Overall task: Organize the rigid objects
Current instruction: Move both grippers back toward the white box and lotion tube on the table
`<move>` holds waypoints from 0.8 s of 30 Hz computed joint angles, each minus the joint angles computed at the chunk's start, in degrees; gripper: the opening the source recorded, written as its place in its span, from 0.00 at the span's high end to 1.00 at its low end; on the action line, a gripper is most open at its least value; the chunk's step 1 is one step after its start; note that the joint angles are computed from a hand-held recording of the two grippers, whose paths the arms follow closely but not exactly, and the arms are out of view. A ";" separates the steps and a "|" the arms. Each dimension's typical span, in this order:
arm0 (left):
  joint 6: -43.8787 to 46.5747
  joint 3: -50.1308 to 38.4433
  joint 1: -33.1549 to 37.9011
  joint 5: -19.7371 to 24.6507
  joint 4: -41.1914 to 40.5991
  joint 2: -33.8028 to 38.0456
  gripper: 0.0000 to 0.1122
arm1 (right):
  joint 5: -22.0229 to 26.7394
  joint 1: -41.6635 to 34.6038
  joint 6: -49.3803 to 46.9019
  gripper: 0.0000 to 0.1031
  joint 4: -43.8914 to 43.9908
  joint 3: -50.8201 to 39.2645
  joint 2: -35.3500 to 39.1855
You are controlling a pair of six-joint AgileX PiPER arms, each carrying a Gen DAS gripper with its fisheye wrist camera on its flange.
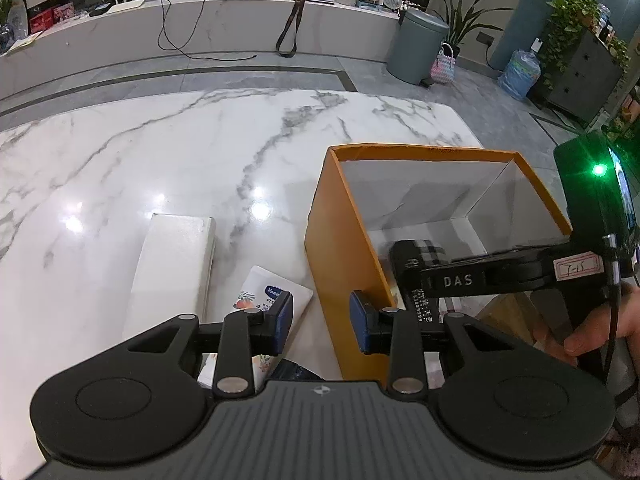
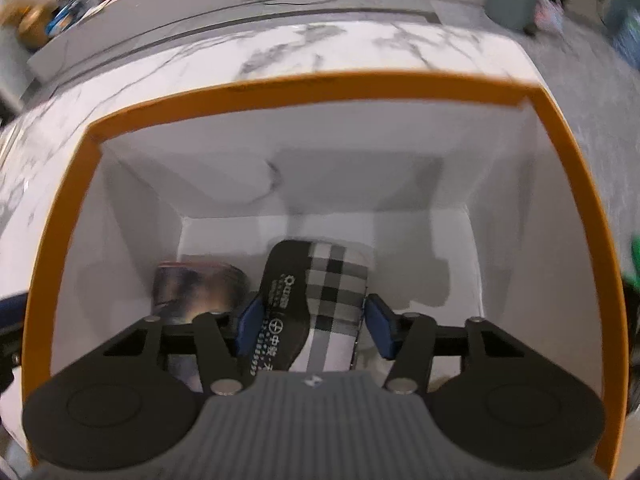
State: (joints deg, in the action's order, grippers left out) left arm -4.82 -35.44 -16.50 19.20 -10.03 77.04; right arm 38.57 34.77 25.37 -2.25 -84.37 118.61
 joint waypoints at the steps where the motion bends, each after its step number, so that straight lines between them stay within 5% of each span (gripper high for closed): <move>1: 0.64 -0.02 0.21 -0.02 -0.60 0.13 0.66 | 0.53 0.66 -1.22 0.49 -1.15 -1.05 0.51; 8: 8.72 0.67 1.94 0.07 -7.31 -0.46 0.66 | 2.59 3.99 -6.18 0.50 -8.63 -3.96 1.99; 14: 18.53 2.18 4.12 2.06 -14.81 -5.42 0.66 | 2.14 5.44 1.56 0.49 -13.91 -1.22 -1.90; 24: 25.19 3.07 10.65 10.88 -15.82 -16.80 0.66 | 1.85 11.27 6.95 0.49 -20.88 1.00 -9.70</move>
State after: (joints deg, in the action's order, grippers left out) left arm 20.37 -32.37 -5.85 30.08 -25.85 60.24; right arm 40.43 46.04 32.33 -23.13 -83.37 108.91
